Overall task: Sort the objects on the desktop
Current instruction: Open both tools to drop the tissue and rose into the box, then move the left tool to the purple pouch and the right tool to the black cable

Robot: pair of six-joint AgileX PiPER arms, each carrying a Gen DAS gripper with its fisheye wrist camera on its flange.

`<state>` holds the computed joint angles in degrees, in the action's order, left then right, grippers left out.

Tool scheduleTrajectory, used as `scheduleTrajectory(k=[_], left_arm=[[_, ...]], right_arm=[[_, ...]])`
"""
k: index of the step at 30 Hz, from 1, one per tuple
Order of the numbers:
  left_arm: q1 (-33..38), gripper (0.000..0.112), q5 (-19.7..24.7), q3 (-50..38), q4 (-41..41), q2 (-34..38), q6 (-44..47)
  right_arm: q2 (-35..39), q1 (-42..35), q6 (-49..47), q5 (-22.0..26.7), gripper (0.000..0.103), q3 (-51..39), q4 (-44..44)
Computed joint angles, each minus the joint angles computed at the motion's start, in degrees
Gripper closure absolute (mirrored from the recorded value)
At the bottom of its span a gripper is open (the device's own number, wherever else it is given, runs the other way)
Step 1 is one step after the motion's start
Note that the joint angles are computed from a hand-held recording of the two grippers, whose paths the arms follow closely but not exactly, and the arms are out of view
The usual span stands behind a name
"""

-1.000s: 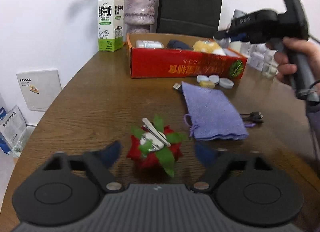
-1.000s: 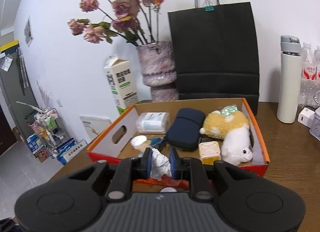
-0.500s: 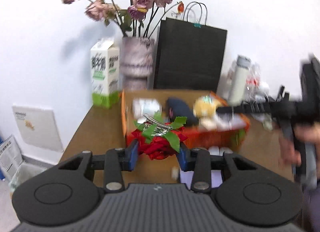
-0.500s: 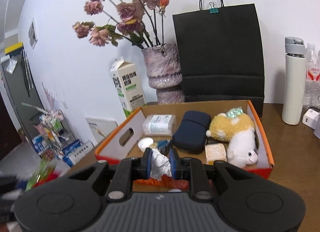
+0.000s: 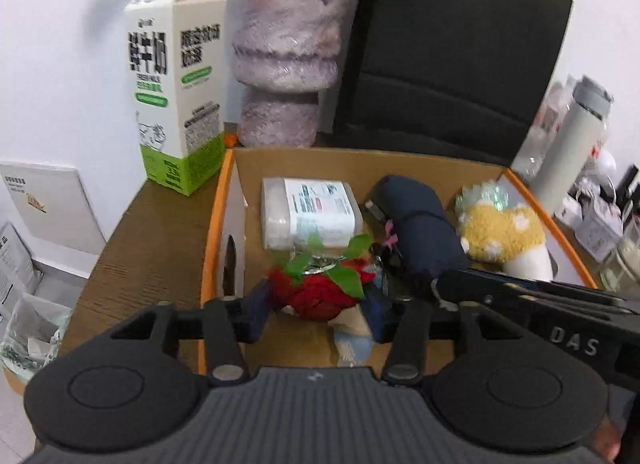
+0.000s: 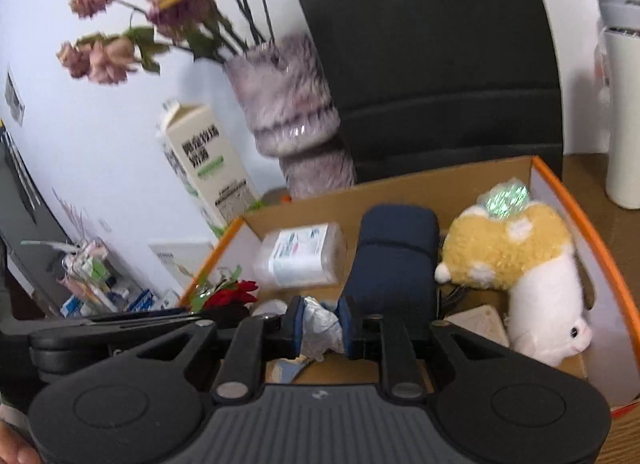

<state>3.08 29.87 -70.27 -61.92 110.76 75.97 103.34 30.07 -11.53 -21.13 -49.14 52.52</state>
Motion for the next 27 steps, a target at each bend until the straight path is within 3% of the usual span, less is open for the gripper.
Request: scheduleTrajectory(k=[2, 3, 8, 10, 12, 14, 18, 23, 27], left_arm=[[0.44, 0.047, -0.22, 0.99, -1.44, -0.59, 1.24], [0.65, 0.034, -0.25, 0.89, -1.29, -0.62, 0.50], [1.56, 0.026, 3.88, -2.20, 7.00, -1.54, -10.88], [3.01, 0.009, 4.75, 0.55, 2.58, -4.12, -6.66], [4.15, 0.009, 5.07, 3.73, -0.04, -6.96, -2.27], [4.28, 0.009, 4.21, 6.01, 1.72, -9.59, -3.38], [6.54, 0.009, 5.70, 11.56, 1.68, -14.65, -2.35], [9.59, 0.009, 3.97, 21.92, -4.69, -21.22, 9.21], [13.55, 0.009, 3.48, 33.29, -15.72, -26.43, 26.85]], right_arm=[[0.76, -0.27, 0.00, 1.50, 0.074, -0.63, -0.07], [0.79, -0.26, 1.35, 1.52, 0.074, -0.43, -1.38], [-2.99, 1.13, -0.83, -1.63, 0.057, 2.15, 1.87], [-5.67, 2.37, -5.35, -3.48, 0.053, 3.48, 5.87], [-8.58, 4.54, -13.08, -5.76, 0.043, 5.05, 12.77], [-11.25, 6.88, -20.50, -7.99, 0.034, 6.87, 18.82], [-15.30, 10.35, -35.71, -11.24, 0.032, 8.95, 32.82], [-20.74, 17.86, -37.54, -20.38, 0.023, 15.55, 39.55], [-21.52, 27.04, -32.56, -28.51, 0.023, 21.26, 44.05]])
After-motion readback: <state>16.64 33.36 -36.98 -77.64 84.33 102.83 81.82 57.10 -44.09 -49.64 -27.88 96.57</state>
